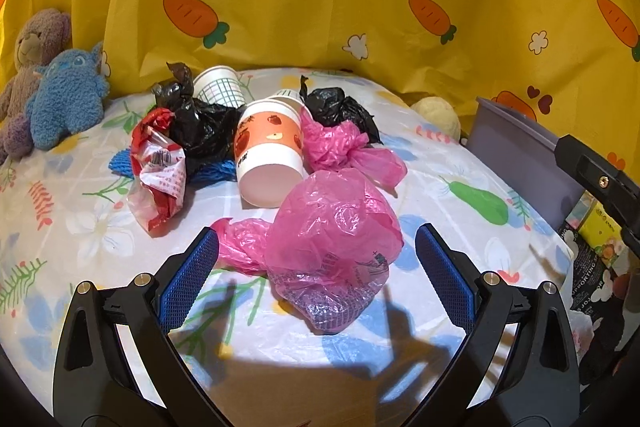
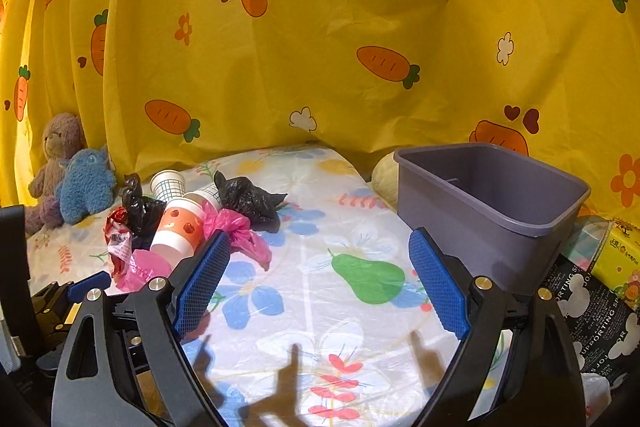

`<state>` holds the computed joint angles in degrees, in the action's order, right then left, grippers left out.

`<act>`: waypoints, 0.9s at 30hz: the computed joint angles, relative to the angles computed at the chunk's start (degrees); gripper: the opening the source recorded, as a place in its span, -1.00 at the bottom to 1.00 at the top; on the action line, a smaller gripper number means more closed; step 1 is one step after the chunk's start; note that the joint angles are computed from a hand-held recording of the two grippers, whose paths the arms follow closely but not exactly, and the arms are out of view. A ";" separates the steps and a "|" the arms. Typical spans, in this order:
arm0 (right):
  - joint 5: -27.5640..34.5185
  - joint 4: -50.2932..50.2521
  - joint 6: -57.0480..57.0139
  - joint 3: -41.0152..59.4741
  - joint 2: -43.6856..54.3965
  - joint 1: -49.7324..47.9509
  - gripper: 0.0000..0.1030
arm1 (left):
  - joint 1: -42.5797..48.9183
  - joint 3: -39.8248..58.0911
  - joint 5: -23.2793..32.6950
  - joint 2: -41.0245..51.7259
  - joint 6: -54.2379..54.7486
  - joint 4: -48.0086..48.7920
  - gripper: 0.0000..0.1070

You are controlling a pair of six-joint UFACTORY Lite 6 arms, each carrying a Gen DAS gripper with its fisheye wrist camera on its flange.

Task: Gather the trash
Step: 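Return to the pile and grasp the pink plastic bag with the left gripper, then grasp the large orange paper cup with the right gripper and lift it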

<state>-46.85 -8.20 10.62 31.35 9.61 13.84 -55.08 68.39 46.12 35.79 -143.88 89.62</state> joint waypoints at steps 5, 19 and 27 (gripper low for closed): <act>1.28 -0.23 -0.21 1.68 1.24 0.53 0.70 | 3.16 -0.67 -6.07 0.41 -1.94 2.89 0.14; 5.80 -1.64 -0.06 8.67 7.72 4.67 0.59 | -1.68 -14.37 1.88 -11.52 -13.87 9.07 -0.79; 10.12 -0.02 -1.05 15.53 11.95 11.90 0.47 | -4.14 -24.32 14.07 -22.88 -10.10 -4.89 -0.79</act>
